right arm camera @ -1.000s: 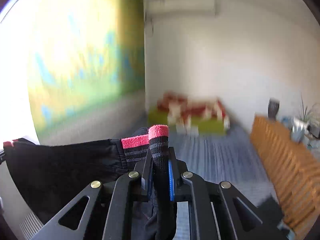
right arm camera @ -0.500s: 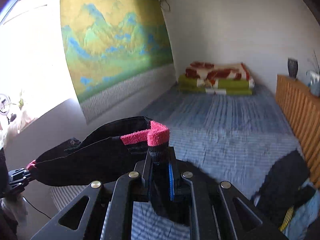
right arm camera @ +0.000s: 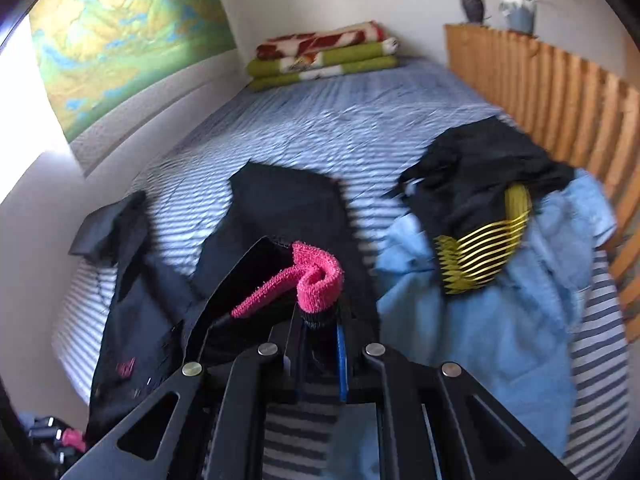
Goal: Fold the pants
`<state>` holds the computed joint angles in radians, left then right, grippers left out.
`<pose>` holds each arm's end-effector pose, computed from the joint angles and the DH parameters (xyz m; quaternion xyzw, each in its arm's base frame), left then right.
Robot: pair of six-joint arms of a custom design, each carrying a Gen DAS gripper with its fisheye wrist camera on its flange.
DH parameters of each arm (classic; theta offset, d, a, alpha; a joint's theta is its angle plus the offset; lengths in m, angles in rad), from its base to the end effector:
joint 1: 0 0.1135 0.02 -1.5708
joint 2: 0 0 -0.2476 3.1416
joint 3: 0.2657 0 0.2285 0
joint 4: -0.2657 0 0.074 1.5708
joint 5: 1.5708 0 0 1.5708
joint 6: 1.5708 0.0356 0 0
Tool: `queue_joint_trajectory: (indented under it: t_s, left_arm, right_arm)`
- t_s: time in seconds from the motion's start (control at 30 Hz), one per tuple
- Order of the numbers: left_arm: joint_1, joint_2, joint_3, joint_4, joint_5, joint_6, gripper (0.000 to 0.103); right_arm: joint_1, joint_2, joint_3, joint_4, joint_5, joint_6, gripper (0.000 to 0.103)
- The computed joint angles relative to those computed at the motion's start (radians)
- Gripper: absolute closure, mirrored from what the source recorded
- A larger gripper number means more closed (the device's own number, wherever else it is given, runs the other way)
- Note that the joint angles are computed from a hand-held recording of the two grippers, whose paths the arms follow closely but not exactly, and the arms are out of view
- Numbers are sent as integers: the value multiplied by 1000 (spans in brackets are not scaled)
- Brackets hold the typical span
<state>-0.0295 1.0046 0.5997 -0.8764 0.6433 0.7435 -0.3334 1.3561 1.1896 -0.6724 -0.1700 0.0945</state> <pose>0.1420 -0.0256 0.1925 0.3961 0.8524 -0.2453 0.2375 0.2548 -0.0819 0.2969 0.1679 0.9156 0.0362 0.3635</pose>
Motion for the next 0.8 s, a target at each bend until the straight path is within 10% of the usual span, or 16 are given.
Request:
queue_joint_trajectory:
  t_s: [0.17, 0.37, 0.57, 0.8]
  left_arm:
    - [-230, 14, 38, -28, -13, -78, 74]
    - [226, 283, 255, -146, 48, 245, 64]
    - [431, 863, 741, 121, -18, -117, 60]
    - [474, 1470, 1537, 13, -115, -371, 59]
  right_arm:
    - [-12, 124, 177, -186, 134, -26, 81]
    - [60, 11, 177, -238, 169, -50, 68]
    - [339, 182, 274, -193, 142, 40, 64]
    - [632, 647, 617, -124, 28, 156, 64]
